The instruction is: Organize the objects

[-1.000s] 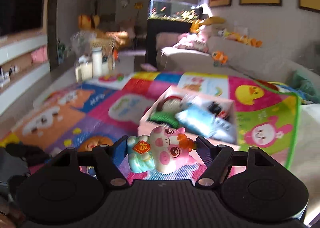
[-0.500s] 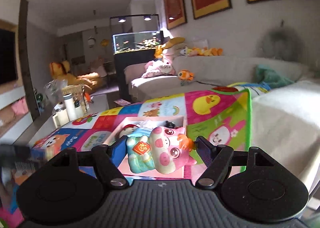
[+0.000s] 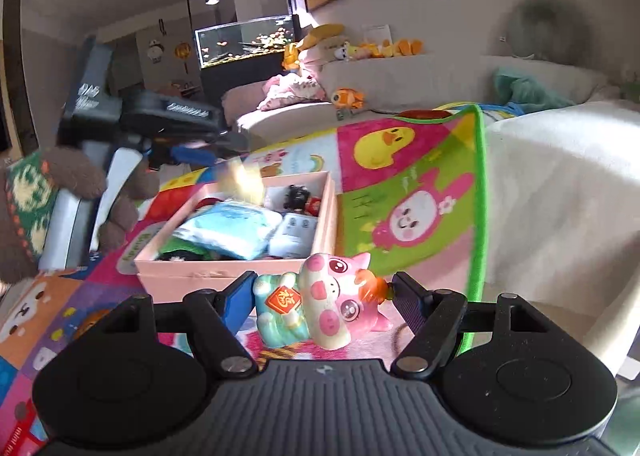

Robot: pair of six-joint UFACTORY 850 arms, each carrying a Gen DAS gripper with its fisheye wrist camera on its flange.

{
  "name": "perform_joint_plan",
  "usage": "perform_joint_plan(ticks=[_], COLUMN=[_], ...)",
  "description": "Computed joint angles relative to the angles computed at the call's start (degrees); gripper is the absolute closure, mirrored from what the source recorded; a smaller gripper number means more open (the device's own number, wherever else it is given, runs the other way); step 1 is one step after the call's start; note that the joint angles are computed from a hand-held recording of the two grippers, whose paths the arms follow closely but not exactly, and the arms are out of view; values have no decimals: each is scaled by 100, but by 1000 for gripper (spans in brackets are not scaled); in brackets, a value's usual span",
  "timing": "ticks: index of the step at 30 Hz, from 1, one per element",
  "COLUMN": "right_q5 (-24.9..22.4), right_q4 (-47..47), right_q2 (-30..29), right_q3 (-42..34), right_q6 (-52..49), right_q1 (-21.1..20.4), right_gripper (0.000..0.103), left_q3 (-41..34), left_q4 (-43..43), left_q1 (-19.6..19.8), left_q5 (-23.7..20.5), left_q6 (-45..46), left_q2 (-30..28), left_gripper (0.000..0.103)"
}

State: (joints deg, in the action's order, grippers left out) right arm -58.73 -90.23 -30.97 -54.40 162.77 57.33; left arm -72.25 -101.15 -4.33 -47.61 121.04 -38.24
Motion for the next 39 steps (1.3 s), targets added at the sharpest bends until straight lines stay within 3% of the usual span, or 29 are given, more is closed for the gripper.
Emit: perform_joint_plan(ticks=[8,13,18,20,22,25,28,32,34,36,37,39], right_q5=[483,1611,2652,3022,3178,2696,2023,1426,1266,1166,1163,1195], right_q4=[-826,-1686,-579,400,636,-77,-172,-327,-279,-57,77,258], right_q2=[209,148,-572,-867,-889,-580,-294,-66,-87,-221,-333,-569], right_q3=[12,-571,-1849,-2310,-2355,-1930,-1527,-963,-815,-805,-857,-1006], right_q6=[404,644,-606,-1598,-1822,-1125,-1303,-1749,-1996,-2277,-2459,-2765], right_q1=[-618,-1606,-2314,-2460,-2475,-2234,-1881,-1326,-1082,-917,-867,-824], right_gripper=[30,30,30,28,21,11,1,0,0,0,0,4], left_q3=[116,80,-2,-69,-98,-133,-99,-21,-37,47,127,123], left_q4=[402,1029,1276,1393,1444,1466,1392,1240,1217,996,605,213], left_q1=[648,970,1232,1321,1403,1429,1344,1148,973,732,629,562], left_q5=[-737,-639,-644,-695,-774,-860,-790,-566,-165,666,1069,1378], left_q6=[-131,-495,-696,-801,-891,-1042,-1059,-979,-952,-746,-405,-154], left_q2=[-44,-210,-348,-385,-398,-418,-381,-316,-316,-244,-211,-247], left_gripper=[45,45,45,45,45,45,45,45,45,43,38,14])
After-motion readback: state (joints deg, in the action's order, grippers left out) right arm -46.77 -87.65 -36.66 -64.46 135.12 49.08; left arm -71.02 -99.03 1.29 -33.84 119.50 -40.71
